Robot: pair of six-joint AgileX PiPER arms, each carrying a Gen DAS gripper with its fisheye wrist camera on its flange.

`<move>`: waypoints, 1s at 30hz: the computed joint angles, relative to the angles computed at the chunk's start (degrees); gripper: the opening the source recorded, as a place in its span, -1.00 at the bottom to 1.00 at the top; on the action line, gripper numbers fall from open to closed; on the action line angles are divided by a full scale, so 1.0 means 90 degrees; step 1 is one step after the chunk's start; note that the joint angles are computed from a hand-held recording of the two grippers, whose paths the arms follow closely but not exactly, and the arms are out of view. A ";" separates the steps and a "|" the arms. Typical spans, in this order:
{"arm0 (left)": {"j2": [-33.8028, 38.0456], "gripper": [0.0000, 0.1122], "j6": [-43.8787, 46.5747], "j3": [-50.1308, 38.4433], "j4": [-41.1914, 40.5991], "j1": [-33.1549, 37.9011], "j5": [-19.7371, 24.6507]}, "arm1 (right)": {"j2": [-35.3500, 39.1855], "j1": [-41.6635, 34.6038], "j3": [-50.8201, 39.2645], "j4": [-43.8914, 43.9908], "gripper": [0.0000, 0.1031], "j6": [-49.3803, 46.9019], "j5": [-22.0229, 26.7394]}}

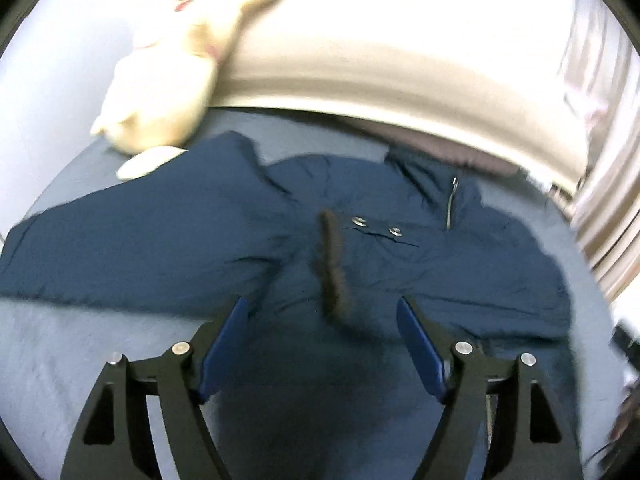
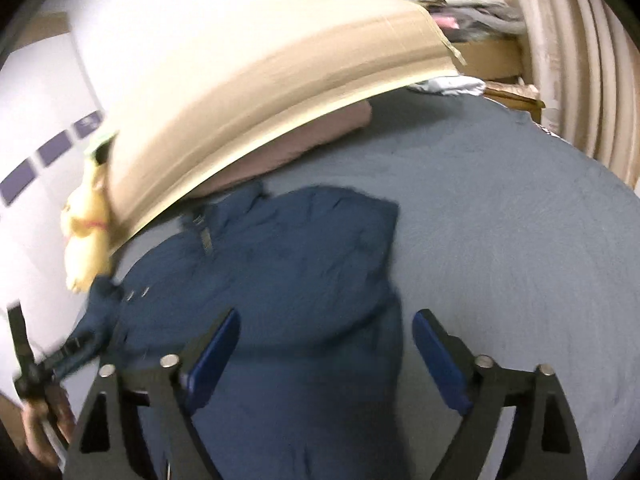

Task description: Fold large clothes

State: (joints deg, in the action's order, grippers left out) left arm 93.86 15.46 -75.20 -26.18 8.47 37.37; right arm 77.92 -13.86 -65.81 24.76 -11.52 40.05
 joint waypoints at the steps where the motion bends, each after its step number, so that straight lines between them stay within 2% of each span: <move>1: -0.0216 0.40 0.0438 0.0246 -0.0493 0.0359 0.0106 | -0.0304 0.0021 0.0380 0.0043 0.76 -0.0063 -0.0092; 3: -0.0529 0.40 0.1206 0.0668 -0.1420 0.1312 0.0489 | -0.0928 -0.0060 0.1176 0.0364 0.76 -0.0217 -0.0065; 5: -0.0585 0.40 0.1729 0.0860 -0.2112 0.2256 0.0914 | -0.1419 0.0243 0.1623 0.0031 0.76 0.0275 -0.0211; 7: -0.0439 0.40 0.1914 0.0880 -0.2480 0.3082 0.1218 | -0.1905 0.0829 0.1976 -0.0663 0.76 0.1218 -0.0455; 9: -0.0073 0.40 0.1889 0.0681 -0.2779 0.3813 0.1516 | -0.2284 0.1749 0.2202 -0.1790 0.76 0.2491 -0.0701; 12: 0.0647 0.40 0.1534 0.0019 -0.2986 0.4542 0.1838 | -0.2651 0.3092 0.2358 -0.3569 0.76 0.4400 -0.0491; 15: 0.1429 0.40 0.1020 -0.0750 -0.3163 0.4904 0.2043 | -0.2834 0.4122 0.2452 -0.4798 0.76 0.5852 -0.0031; 19: 0.2551 0.40 0.0080 -0.2012 -0.3202 0.5060 0.2204 | -0.3291 0.5660 0.2511 -0.6220 0.76 0.7546 0.1179; 22: 0.3131 0.40 -0.0438 -0.2699 -0.3010 0.5014 0.2293 | -0.3519 0.6325 0.2437 -0.6654 0.76 0.8057 0.1914; 25: 0.3354 0.40 -0.0506 -0.2964 -0.3042 0.4965 0.2156 | -0.3634 0.6619 0.2329 -0.6848 0.76 0.8153 0.2390; 27: 0.3553 0.40 -0.0714 -0.3317 -0.2921 0.4931 0.2214 | -0.3684 0.6630 0.2305 -0.6859 0.76 0.8182 0.2483; 28: 0.3627 0.37 -0.0800 -0.3430 -0.2859 0.4914 0.2198 | -0.3707 0.6612 0.2297 -0.6864 0.76 0.8176 0.2523; 29: 0.3721 0.23 -0.1076 -0.3671 -0.2549 0.4858 0.2217 | -0.3714 0.6558 0.2284 -0.6844 0.76 0.8135 0.2524; 30: 0.3788 -0.38 -0.1406 -0.3957 -0.1985 0.4787 0.2319 | -0.3728 0.6486 0.2283 -0.6815 0.76 0.8090 0.2499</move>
